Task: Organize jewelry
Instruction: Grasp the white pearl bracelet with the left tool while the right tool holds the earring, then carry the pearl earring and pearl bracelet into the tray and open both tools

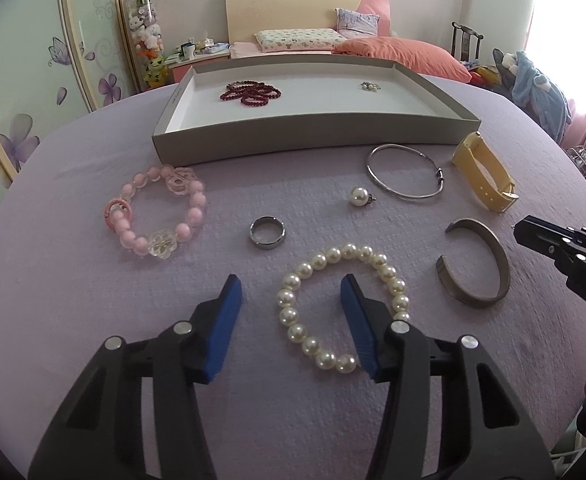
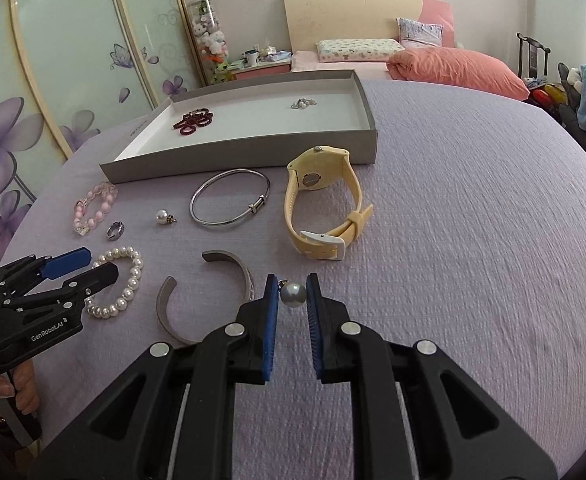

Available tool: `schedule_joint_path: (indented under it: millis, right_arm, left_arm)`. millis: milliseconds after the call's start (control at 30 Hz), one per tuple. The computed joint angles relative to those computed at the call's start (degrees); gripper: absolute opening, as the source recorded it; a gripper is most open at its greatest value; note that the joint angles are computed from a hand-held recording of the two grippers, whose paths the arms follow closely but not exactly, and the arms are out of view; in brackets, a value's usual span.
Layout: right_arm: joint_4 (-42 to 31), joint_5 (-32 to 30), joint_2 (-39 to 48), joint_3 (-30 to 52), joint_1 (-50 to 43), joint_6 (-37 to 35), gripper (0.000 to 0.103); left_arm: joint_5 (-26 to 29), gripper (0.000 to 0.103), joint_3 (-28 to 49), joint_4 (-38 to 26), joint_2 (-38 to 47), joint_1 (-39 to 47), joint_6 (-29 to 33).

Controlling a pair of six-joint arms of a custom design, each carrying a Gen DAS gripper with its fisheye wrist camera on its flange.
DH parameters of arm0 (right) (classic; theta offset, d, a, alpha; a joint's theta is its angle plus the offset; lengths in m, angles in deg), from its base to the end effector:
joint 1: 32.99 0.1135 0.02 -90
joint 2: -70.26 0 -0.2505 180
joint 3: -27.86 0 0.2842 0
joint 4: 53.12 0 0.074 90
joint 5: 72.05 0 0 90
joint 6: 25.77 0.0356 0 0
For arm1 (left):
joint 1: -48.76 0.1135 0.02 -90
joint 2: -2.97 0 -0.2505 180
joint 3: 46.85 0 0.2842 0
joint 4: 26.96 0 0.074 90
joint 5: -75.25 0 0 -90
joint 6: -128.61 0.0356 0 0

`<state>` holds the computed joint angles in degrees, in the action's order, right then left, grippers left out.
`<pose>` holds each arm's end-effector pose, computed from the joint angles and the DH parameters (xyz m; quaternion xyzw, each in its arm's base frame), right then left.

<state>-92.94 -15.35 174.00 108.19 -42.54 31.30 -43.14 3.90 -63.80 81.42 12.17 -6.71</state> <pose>0.3849 -0.0449 0.1513 -0.2538 0.8993 0.1795 0.3077 0.2243 -0.1454 0.1317 -0.1259 0.9388 0.0406 0.3181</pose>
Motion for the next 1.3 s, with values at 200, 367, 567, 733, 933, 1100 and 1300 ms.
schedule_joint_path:
  millis: [200,367,567,733,933,1100,1300]
  right_arm:
    - [-0.35,-0.04,-0.02,0.01,0.06,-0.08,0.015]
    - [-0.75,-0.46,-0.59,-0.29,-0.14,-0.39,0.015]
    - [-1.63,-2.20,-2.15,-0.68,-0.72,-1.26,0.015]
    - [-2.81,-5.17,-4.38,-1.23,-0.87,-2.53,0.015]
    - [-3.00,-7.35,-6.49,-1.34,-0.37,-2.53,0.015]
    - [-2.61,-8.10,-7.09,-0.84,0.50,-1.83,0.015]
    - [-0.90,-8.69,-7.55,0.41,1.95,0.43,0.015]
  left_arm:
    - [0.95,0.013,0.33,0.84,0.10,0.11,1.49]
    - [1.45,0.010,-0.19,1.36,-0.52,-0.07,1.64]
    - [2.62,0.009,-3.38,1.55,-6.27,-0.40,2.57]
    - [0.37,0.009,-5.63,-1.72,-16.48,-2.28,2.62]
    - [-3.28,0.009,-4.85,-5.91,-25.33,-4.57,2.90]
    - [-4.41,0.009,-3.63,-7.48,-28.41,-4.17,3.32]
    - [-2.52,0.009,-2.23,-7.32,-29.97,0.77,5.35]
